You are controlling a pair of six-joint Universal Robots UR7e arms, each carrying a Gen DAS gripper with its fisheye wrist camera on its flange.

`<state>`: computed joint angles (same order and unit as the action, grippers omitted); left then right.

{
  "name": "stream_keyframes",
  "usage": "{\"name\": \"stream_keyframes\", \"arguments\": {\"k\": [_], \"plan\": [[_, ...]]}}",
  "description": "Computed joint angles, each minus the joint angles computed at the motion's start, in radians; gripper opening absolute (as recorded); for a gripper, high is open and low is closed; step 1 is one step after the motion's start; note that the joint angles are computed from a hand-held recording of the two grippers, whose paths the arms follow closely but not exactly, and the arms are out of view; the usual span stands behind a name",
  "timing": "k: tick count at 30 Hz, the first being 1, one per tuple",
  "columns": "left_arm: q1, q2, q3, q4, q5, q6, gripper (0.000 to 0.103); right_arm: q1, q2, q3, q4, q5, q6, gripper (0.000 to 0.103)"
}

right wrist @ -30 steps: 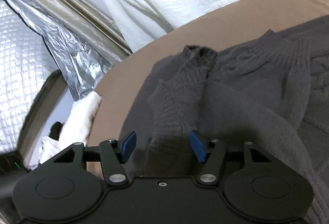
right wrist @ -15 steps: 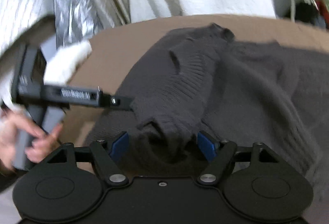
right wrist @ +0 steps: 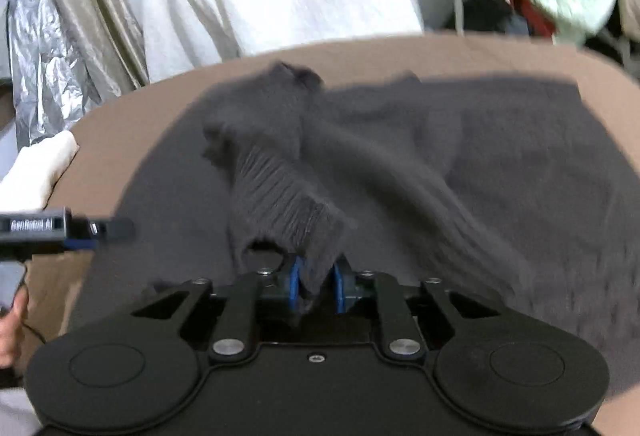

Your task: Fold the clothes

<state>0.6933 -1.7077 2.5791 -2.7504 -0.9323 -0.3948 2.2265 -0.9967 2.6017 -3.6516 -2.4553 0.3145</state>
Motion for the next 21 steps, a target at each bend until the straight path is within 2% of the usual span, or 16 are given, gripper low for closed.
{"name": "stream_keyframes", "arguments": {"k": [2, 4, 7, 10, 12, 14, 15, 16, 17, 19, 21], "plan": [[-0.027, -0.014, 0.013, -0.016, 0.029, 0.000, 0.064, 0.000, -0.006, 0.019, -0.021, -0.001, 0.013, 0.024], [-0.032, -0.026, 0.020, -0.053, 0.015, 0.017, 0.064, 0.010, -0.008, 0.019, -0.037, -0.003, -0.006, 0.025], [-0.025, -0.033, 0.022, -0.118, -0.043, 0.057, 0.064, 0.015, 0.002, 0.015, -0.107, 0.003, -0.064, 0.028], [0.006, -0.003, 0.000, -0.171, -0.175, 0.082, 0.064, 0.027, 0.020, 0.013, -0.207, 0.003, -0.107, 0.031], [-0.012, 0.014, 0.001, -0.196, -0.193, 0.101, 0.065, 0.050, 0.038, 0.006, -0.276, -0.020, -0.144, 0.032], [-0.081, 0.035, 0.031, -0.255, -0.102, 0.125, 0.066, 0.073, 0.062, -0.001, -0.370, -0.024, -0.210, 0.033], [-0.113, 0.037, 0.040, -0.260, -0.066, 0.151, 0.066, 0.081, 0.075, -0.001, -0.433, -0.001, -0.253, 0.041], [-0.141, 0.041, 0.047, -0.261, -0.035, 0.177, 0.066, 0.077, 0.073, 0.008, -0.474, 0.049, -0.287, 0.058], [-0.145, 0.041, 0.041, -0.235, -0.044, 0.187, 0.066, 0.074, 0.062, 0.015, -0.473, 0.088, -0.294, 0.063], [-0.126, 0.040, 0.003, -0.096, -0.082, 0.143, 0.067, 0.062, 0.043, 0.014, -0.419, 0.132, -0.301, 0.064], [-0.106, 0.064, -0.046, 0.088, -0.077, 0.088, 0.067, 0.042, 0.035, 0.004, -0.306, 0.152, -0.306, 0.064]]}}
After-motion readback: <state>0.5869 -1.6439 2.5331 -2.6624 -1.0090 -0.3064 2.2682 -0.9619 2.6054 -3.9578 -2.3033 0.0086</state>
